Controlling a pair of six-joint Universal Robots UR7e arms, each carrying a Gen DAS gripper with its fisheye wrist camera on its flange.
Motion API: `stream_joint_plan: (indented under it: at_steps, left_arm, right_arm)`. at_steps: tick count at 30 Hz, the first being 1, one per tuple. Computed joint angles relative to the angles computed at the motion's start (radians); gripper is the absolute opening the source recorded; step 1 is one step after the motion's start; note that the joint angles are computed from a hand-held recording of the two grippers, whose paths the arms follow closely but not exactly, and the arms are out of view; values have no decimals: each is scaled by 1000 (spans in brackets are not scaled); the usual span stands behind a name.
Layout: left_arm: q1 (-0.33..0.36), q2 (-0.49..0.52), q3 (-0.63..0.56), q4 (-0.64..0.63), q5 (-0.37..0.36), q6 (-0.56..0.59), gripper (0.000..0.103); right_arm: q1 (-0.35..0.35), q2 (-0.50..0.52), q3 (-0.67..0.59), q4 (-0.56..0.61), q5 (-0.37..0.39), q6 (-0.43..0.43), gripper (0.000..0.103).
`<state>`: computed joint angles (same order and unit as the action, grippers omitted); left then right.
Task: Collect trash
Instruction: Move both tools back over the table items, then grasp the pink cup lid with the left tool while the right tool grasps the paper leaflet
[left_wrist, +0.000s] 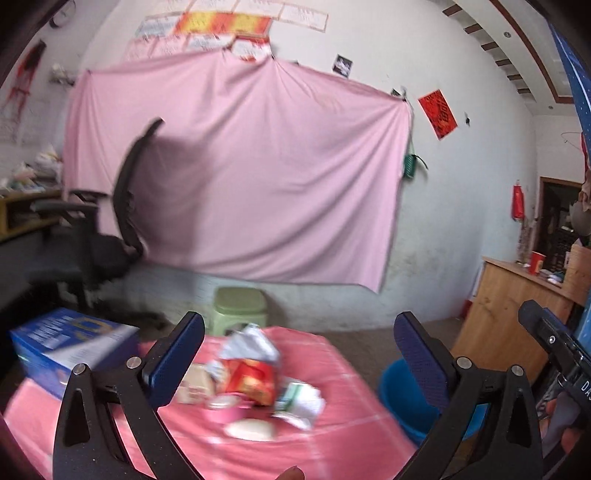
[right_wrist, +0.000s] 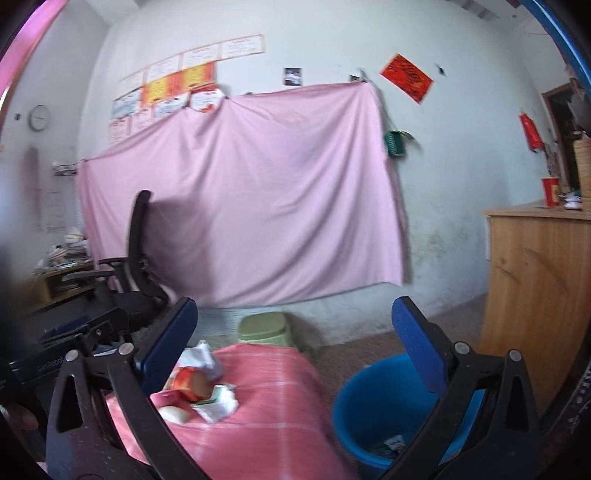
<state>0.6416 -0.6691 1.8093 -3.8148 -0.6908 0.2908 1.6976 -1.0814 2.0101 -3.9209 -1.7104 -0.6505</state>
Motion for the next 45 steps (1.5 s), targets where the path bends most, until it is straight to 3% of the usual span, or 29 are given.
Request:
stream_joint_plan:
  at_steps: [7,14,18,25,32,36,40,45]
  left_arm:
    - [8,-27,107,-223,86,128,101]
    - [59,-36,147,-225,130,95,101]
    - [99,-33,145,-130,125,20,101]
    - [179,-59,107,210,80,-198,101]
    - [254,-95,35,573,-53,-360,100]
    - [278,-98,3,664,-133,-380,99]
    - [293,-89,-27,704,-187,-377,96]
    - [315,-72,-80,760,-240,-382,89]
  right_arm:
    - [30,71,10,-21,51,-25,103]
    - [36,142,-24,51,25,-82,103]
    - [29,177,-56,119,-28,-94,103]
    - [19,211,-149,331,-153,-50,103]
    - [-3,225,-281,679,-211,70,103]
    - [-16,252,-364,845,-210,113,102]
    - [-20,284,-431,939,-226,130,88]
    - [-35,284,-459,1021,-205,161,57]
